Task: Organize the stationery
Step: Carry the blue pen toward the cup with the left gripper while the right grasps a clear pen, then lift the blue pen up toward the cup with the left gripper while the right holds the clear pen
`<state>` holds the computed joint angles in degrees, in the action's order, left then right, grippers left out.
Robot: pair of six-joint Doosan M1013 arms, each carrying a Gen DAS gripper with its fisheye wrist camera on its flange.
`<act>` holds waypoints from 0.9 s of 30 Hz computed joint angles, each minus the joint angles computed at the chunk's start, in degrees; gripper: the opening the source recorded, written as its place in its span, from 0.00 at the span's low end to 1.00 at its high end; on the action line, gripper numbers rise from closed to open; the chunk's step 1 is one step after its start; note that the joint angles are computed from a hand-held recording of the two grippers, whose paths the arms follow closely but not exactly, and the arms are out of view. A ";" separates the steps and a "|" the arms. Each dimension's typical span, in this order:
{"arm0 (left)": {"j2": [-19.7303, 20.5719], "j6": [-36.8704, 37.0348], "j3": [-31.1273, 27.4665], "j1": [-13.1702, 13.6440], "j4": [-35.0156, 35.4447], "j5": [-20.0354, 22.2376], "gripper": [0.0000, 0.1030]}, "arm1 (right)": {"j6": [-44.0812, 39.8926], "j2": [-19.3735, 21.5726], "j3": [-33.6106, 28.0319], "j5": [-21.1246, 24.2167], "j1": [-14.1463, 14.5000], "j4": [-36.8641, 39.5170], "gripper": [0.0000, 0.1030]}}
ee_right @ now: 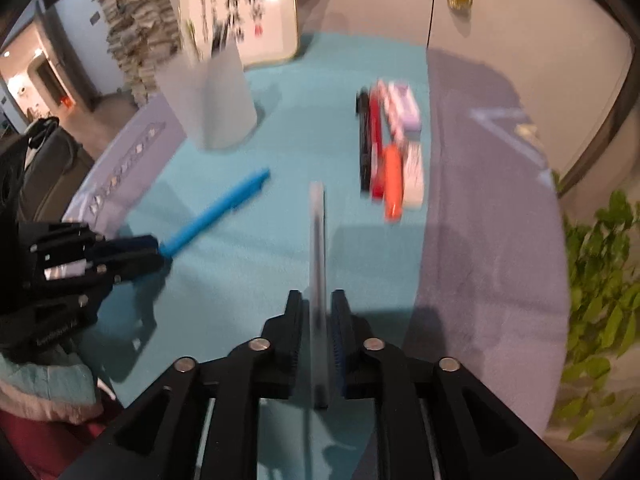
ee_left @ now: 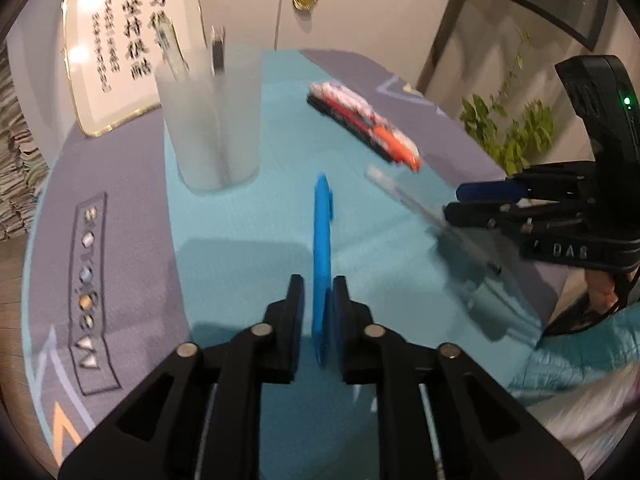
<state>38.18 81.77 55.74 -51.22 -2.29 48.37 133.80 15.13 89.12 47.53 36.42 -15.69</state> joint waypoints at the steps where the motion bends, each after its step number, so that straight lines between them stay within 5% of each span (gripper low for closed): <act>1: 0.45 -0.17 -0.94 -0.03 0.22 0.00 0.20 | 0.17 0.19 -0.33 -0.55 -0.09 -0.94 0.44; 13: 10.01 1.46 -16.49 -0.33 -0.35 10.52 0.19 | 0.69 2.60 -2.72 1.15 -1.82 0.09 0.45; 20: 10.22 1.05 -16.52 -0.09 -0.37 9.32 0.10 | -2.83 3.70 -3.53 0.51 -2.36 2.46 0.45; 27: 4.97 -1.53 -9.23 0.27 1.65 1.35 0.10 | -3.38 5.76 -6.44 3.07 -1.95 0.87 0.45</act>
